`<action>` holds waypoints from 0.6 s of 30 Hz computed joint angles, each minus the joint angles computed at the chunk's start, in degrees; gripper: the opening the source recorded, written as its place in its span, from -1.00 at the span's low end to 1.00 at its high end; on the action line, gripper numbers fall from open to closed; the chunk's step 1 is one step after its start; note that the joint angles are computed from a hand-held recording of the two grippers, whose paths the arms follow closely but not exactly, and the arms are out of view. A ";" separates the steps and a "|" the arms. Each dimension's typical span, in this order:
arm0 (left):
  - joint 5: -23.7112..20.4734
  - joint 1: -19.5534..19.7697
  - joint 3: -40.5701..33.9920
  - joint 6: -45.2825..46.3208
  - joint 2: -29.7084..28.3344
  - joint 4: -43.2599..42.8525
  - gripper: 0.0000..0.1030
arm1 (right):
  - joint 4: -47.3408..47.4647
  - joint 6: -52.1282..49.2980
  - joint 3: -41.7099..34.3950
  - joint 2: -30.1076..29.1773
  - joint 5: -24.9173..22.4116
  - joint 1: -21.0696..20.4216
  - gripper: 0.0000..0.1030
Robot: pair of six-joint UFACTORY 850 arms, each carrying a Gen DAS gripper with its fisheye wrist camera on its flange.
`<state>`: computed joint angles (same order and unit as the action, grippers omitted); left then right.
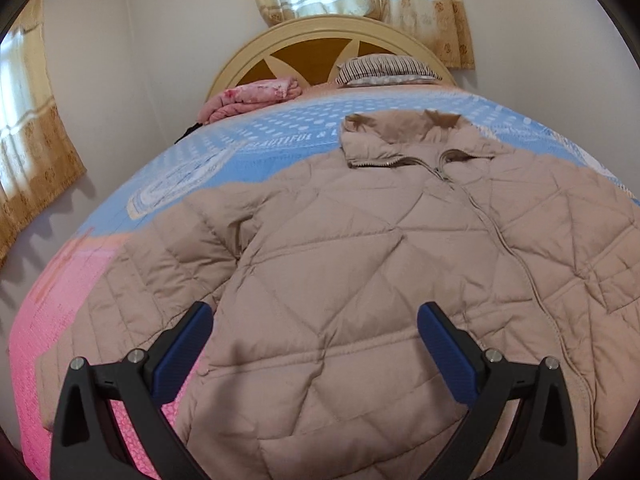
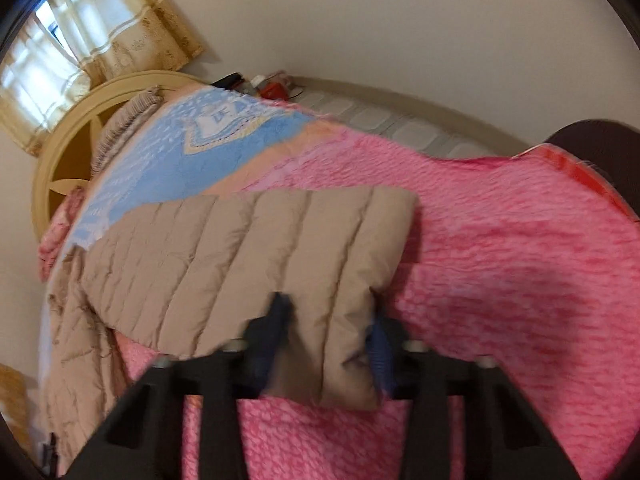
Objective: Fold large clothes
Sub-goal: 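Grasp the jacket sleeve cuff with the right tool and lift it, then carry the held sleeve across the jacket body and open the right tool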
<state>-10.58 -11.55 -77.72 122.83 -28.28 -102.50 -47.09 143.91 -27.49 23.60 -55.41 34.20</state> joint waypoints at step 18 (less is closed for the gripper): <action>-7.65 3.91 1.84 -7.54 4.85 3.92 1.00 | -9.52 -23.69 -19.32 -6.34 -18.25 -1.17 -0.81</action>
<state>-18.24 -7.63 -75.88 115.29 -23.43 -98.58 -56.61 120.22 -46.80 17.26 -73.66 33.03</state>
